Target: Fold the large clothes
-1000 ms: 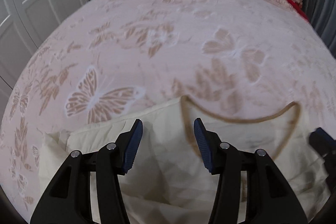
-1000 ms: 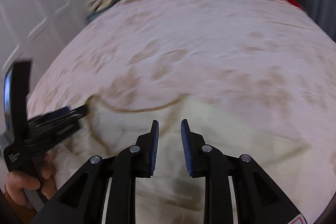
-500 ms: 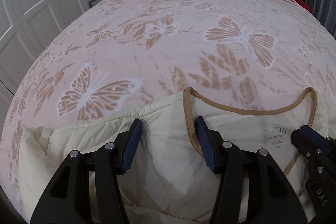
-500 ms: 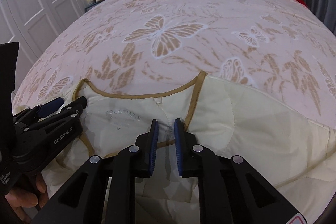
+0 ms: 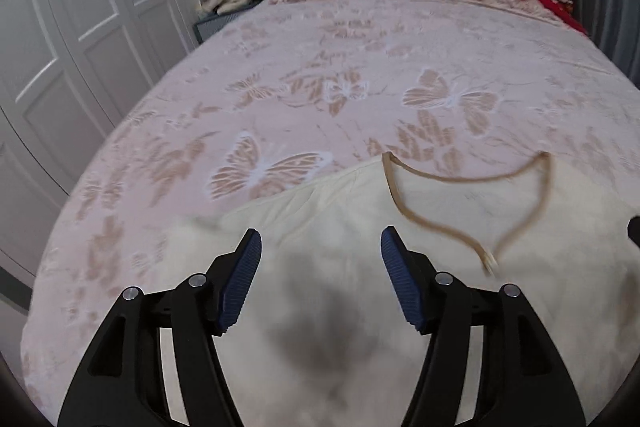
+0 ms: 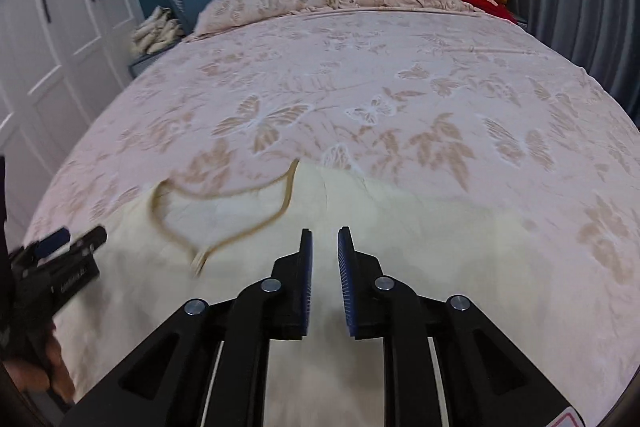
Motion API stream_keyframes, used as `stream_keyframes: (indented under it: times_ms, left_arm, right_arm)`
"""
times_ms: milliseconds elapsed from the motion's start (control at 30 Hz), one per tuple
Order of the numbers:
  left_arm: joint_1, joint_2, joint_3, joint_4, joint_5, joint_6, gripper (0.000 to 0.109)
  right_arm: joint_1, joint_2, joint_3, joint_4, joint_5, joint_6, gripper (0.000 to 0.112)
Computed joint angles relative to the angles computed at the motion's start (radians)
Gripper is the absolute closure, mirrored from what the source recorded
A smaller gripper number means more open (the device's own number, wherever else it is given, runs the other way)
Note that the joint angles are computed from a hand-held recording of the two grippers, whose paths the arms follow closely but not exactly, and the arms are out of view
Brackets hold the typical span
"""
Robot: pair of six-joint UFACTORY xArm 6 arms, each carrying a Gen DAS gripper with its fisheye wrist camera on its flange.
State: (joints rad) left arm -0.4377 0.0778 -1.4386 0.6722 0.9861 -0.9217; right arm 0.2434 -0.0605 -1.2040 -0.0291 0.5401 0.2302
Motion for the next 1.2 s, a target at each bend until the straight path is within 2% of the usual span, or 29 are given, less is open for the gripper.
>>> stream_keyframes:
  times_ms: [167,267,333,400,500,567,600,667,733,800,933,1000,1067,1200]
  left_arm:
    - [-0.081,-0.219,0.157,-0.050,0.062,0.001,0.038]
    - [-0.139,-0.394,0.295,-0.112,0.117,-0.011,0.026]
    - [-0.163,-0.507,0.387,-0.149,0.151,-0.040,0.023]
    - [-0.188,-0.625,0.478,-0.184,0.200,-0.069,0.023]
    - [-0.218,-0.826,0.615,-0.238,0.298,-0.139,0.023]
    - [-0.236,-0.949,0.684,-0.264,0.373,-0.188,0.023]
    - [-0.251,-1.023,0.724,-0.281,0.417,-0.214,0.023]
    - [-0.280,-1.106,0.766,-0.301,0.467,-0.249,0.023]
    - [-0.342,-1.198,0.809,-0.312,0.533,-0.315,0.023]
    - [-0.400,-1.272,0.849,-0.319,0.564,-0.378,0.023]
    - [-0.394,-1.388,0.941,-0.383,0.511,-0.410,0.023]
    - [-0.360,-1.432,0.980,-0.430,0.480,-0.406,0.029]
    - [-0.316,-1.469,1.015,-0.482,0.433,-0.374,0.037]
    - [-0.365,-1.458,1.014,-0.466,0.426,-0.403,0.052]
  right_arm:
    - [0.016,-0.290,0.227,0.028,0.072,-0.058,0.082]
    - [0.024,-0.499,0.372,0.024,0.136,-0.067,0.066]
    - [0.018,-0.655,0.462,-0.003,0.212,-0.067,0.055]
    - [0.000,-0.777,0.525,-0.007,0.287,-0.082,0.053]
    - [-0.092,-1.003,0.622,0.015,0.468,-0.137,0.047]
    - [-0.166,-1.096,0.655,0.030,0.568,-0.175,0.047]
    - [-0.233,-1.153,0.674,0.056,0.636,-0.211,0.047]
    - [-0.331,-1.218,0.700,0.087,0.713,-0.267,0.047]
    - [-0.412,-1.279,0.727,0.106,0.772,-0.316,0.047]
    - [-0.507,-1.329,0.755,0.148,0.824,-0.375,0.047]
    - [-0.704,-1.361,0.783,0.283,0.899,-0.490,0.047]
    - [-0.782,-1.351,0.789,0.345,0.925,-0.524,0.047]
    - [-0.809,-1.332,0.794,0.379,0.935,-0.529,0.047]
    - [-0.811,-1.321,0.822,0.413,0.938,-0.486,0.047]
